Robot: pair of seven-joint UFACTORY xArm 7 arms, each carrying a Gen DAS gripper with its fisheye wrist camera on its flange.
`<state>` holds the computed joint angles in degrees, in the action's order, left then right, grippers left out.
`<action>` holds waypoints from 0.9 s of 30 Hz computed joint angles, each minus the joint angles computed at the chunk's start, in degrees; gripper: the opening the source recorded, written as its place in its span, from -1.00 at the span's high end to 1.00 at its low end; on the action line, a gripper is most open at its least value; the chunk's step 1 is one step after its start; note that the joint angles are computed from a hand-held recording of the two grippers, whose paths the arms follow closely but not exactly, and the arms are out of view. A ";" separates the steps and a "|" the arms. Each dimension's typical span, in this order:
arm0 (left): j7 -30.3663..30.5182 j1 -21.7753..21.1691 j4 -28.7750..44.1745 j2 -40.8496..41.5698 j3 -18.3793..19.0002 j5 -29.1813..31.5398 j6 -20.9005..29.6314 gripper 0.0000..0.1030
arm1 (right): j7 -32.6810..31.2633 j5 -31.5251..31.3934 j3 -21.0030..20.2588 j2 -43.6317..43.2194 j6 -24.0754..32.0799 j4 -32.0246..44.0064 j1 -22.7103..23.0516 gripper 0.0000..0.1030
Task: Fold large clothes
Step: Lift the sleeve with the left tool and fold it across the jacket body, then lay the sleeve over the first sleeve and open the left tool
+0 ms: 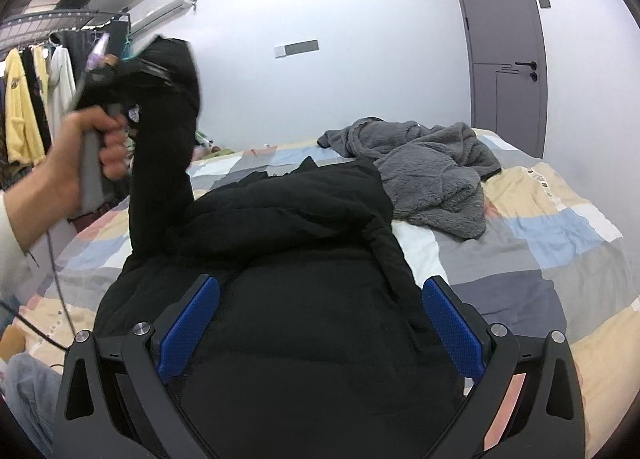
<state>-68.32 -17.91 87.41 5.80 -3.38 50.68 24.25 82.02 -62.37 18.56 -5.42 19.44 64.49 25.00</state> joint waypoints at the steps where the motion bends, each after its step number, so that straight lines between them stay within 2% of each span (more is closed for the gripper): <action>1: 0.72 -0.45 1.02 1.71 -0.56 -0.72 0.09 0.90 | 0.00 -0.38 -0.27 -0.29 -0.53 -0.43 -0.24 -0.98; 6: 1.48 -4.45 4.80 8.89 0.33 -4.22 -0.13 0.90 | 1.07 0.52 -1.39 -1.53 -5.50 -2.89 -2.43 -0.98; 9: 7.80 -6.01 9.07 14.32 0.13 -9.49 4.35 0.90 | 2.14 0.95 -1.26 -2.00 -8.27 -4.12 -4.39 -0.99; 14: 13.96 -8.17 12.28 19.62 1.13 -15.58 7.77 0.90 | 0.96 2.97 -0.76 -1.56 -10.94 -5.08 -6.30 -0.99; 17: 13.33 -10.62 12.41 20.28 3.66 -15.74 8.01 0.90 | -0.51 4.82 -0.68 -1.08 -11.76 -5.30 -6.64 -0.99; 22: 15.44 -11.29 14.34 21.17 4.61 -18.15 8.77 0.90 | -1.76 5.96 -0.26 -0.72 -11.82 -5.17 -6.82 -0.99; 25: 15.02 -11.37 12.21 19.48 5.00 -18.63 7.54 0.86 | -2.11 6.06 -0.13 -0.74 -11.29 -5.14 -6.70 -0.99; 27: 15.32 -10.74 10.55 18.26 4.30 -20.05 6.43 0.67 | -2.45 6.31 -0.09 -0.71 -11.00 -5.07 -6.54 -0.99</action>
<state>-53.00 -28.65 97.97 24.06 0.92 30.64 30.68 79.57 -56.05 18.47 -6.13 8.45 59.42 18.46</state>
